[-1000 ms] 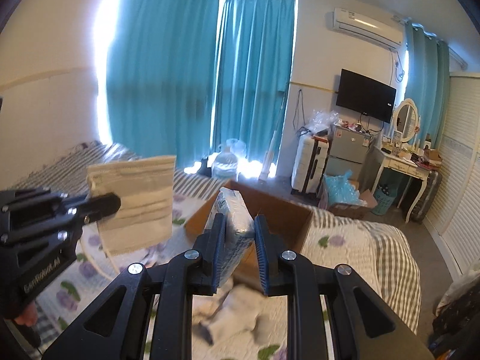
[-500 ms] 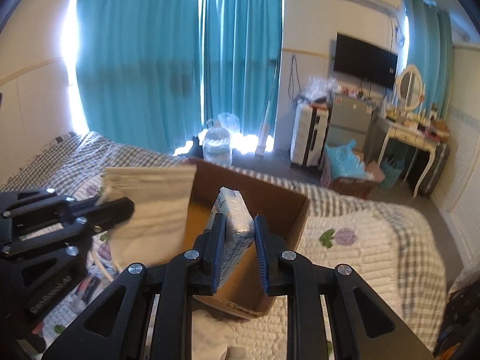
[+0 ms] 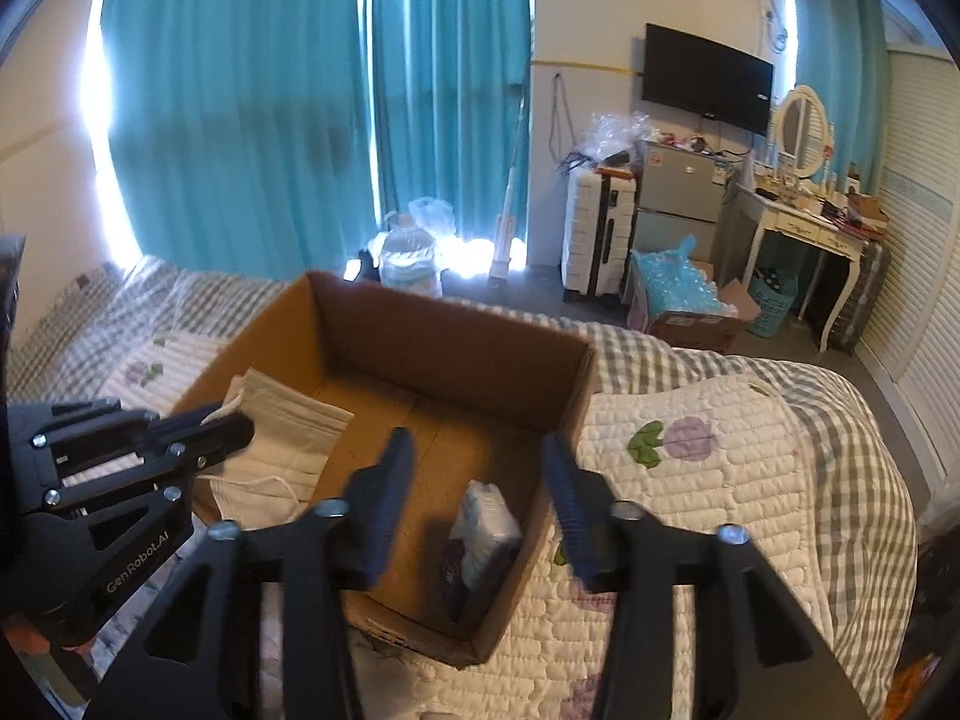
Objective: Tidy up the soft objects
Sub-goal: 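Carry the mask and tissue pack into the box and open both tools, then grasp the white pipe-cleaner bundle with the left tool while the right tool grasps a white roll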
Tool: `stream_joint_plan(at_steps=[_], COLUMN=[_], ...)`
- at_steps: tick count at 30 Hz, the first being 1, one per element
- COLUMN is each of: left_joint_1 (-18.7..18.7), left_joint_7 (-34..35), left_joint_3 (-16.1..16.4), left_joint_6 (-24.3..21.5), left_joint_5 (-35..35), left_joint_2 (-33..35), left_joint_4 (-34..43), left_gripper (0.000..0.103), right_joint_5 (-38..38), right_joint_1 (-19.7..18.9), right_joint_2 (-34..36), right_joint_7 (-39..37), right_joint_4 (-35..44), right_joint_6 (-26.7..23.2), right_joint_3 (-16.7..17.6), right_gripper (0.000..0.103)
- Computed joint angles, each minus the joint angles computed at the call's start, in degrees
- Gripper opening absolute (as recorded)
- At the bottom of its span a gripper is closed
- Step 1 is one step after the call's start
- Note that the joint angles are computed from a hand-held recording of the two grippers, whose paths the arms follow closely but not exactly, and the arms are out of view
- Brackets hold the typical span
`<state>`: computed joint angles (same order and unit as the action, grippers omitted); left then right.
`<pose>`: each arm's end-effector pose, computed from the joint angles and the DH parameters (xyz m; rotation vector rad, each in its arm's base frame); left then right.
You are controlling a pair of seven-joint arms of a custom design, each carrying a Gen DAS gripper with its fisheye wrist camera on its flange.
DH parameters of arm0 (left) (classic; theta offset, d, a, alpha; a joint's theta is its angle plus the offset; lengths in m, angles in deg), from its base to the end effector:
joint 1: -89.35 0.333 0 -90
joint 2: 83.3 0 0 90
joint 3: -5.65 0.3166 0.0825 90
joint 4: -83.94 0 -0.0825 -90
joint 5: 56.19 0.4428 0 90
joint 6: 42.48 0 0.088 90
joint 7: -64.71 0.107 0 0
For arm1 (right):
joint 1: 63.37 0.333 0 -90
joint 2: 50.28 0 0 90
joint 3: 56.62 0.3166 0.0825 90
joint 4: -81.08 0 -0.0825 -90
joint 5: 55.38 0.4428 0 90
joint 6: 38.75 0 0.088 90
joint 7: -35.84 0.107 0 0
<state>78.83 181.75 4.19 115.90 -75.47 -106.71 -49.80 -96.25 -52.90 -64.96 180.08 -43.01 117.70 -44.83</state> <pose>0.5224 -0.0979 0.5716 -1.3412 2.0791 -0.9142 0.5254 0.2510 0.5690 -1.6448 1.6432 -0.8355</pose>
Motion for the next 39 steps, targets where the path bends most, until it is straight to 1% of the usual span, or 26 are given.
stream_joint_plan(at_steps=[2, 4, 6, 8, 9, 10, 11, 12, 13, 14, 15, 16, 17, 23, 26, 29, 31, 33, 34, 36, 39], left_joint_1=[0.76, 1.25, 1.62, 1.94, 2.31, 2.53, 3.21, 4.52, 5.09, 4.85, 3.9, 2.51, 1.89, 0.31, -0.48, -0.17, 0.21, 0.21, 0.36, 0.73, 1.9], left_joint_7=[-0.98, -1.68, -2.51, -3.41, -4.1, -4.47, -5.43, -7.19, -8.47, -8.92, -8.51, -7.74, -7.45, -5.42, -4.45, -3.83, -4.05, -4.05, -4.21, -4.44, -5.4], left_joint_3=[-0.61, -0.87, -0.91, -0.89, -1.13, -1.18, -1.72, -2.82, -3.27, -2.9, -1.86, -0.43, 0.31, 2.56, 4.12, 4.77, 4.81, 5.07, 5.06, 4.92, 4.35], left_joint_6=[-0.35, -1.07, -1.6, -2.0, -2.26, -2.38, -1.9, -0.55, 1.53, 2.73, 2.6, 1.75, 1.44, -0.31, -2.74, -5.21, -6.67, -8.3, -8.99, -9.23, -9.81], left_joint_5=[1.19, 2.34, 3.18, 3.98, 4.65, 5.27, 6.29, 7.9, 8.81, 9.17, 9.09, 8.37, 7.97, 7.07, 6.11, 5.92, 5.83, 5.75, 5.7, 5.71, 6.3], left_joint_2=[-0.9, -2.26, -3.56, -4.85, -5.63, -5.92, -6.44, -7.24, -8.19, -8.58, -9.16, -10.01, -10.58, -17.91, -23.34, -28.39, -31.67, -33.41, -34.72, -36.77, -38.95], left_joint_4=[-0.22, -0.51, -0.63, -0.77, -0.88, -0.77, -0.98, -1.57, -2.57, -2.97, -3.15, -3.33, -3.55, -6.89, -8.79, -10.32, -11.59, -11.88, -12.46, -13.82, -15.89], left_gripper=[0.008, 0.008, 0.008, 0.012, 0.025, 0.052, 0.065, 0.075, 0.075, 0.075, 0.075, 0.075, 0.075, 0.075, 0.075, 0.075, 0.075, 0.075, 0.075, 0.075, 0.077], right_joint_5=[-0.39, -0.43, -0.36, -0.1, 0.05, 0.25, 0.31, 0.46, 0.66, 1.05, 1.08, 1.06, 1.27, 3.8, 5.84, 7.39, 8.24, 9.09, 9.26, 9.41, 10.81], right_joint_1=[-0.2, -0.37, -0.35, -0.24, -0.24, -0.17, -0.28, -0.23, -0.22, -0.05, -0.19, -0.31, -0.23, 0.98, 2.41, 3.35, 4.25, 5.03, 5.14, 5.43, 6.88], right_joint_2=[-1.74, -3.03, -4.89, -6.74, -7.45, -8.29, -8.69, -9.51, -10.14, -11.04, -11.63, -12.3, -13.07, -18.61, -21.92, -24.3, -25.5, -25.94, -26.18, -26.9, -27.41], right_joint_7=[0.99, 1.37, 1.68, 1.43, 1.19, 0.76, 0.66, 0.37, 0.11, -0.39, -0.33, -0.19, -0.4, -2.22, -3.62, -4.65, -5.71, -6.72, -6.76, -6.46, -7.35], right_joint_4=[-0.81, -1.13, -1.71, -2.25, -2.44, -2.53, -2.54, -2.73, -2.95, -3.26, -3.55, -3.87, -4.21, -6.16, -6.55, -6.32, -5.59, -4.9, -4.66, -4.63, -5.5], right_joint_6=[0.11, -0.6, -1.42, -2.35, -2.91, -3.79, -4.27, -4.9, -5.21, -5.76, -6.18, -6.73, -7.29, -11.16, -13.7, -16.42, -18.73, -20.33, -20.98, -22.0, -22.78], right_joint_3=[0.21, 0.81, 1.53, 2.3, 2.69, 3.09, 3.49, 3.78, 3.96, 4.11, 4.56, 5.07, 5.32, 6.9, 7.83, 9.31, 10.54, 11.27, 11.74, 12.68, 12.47], right_gripper=[0.051, 0.053, 0.06, 0.063, 0.064, 0.066, 0.067, 0.067, 0.067, 0.067, 0.067, 0.067, 0.068, 0.067, 0.068, 0.077, 0.08, 0.091, 0.093, 0.096, 0.096])
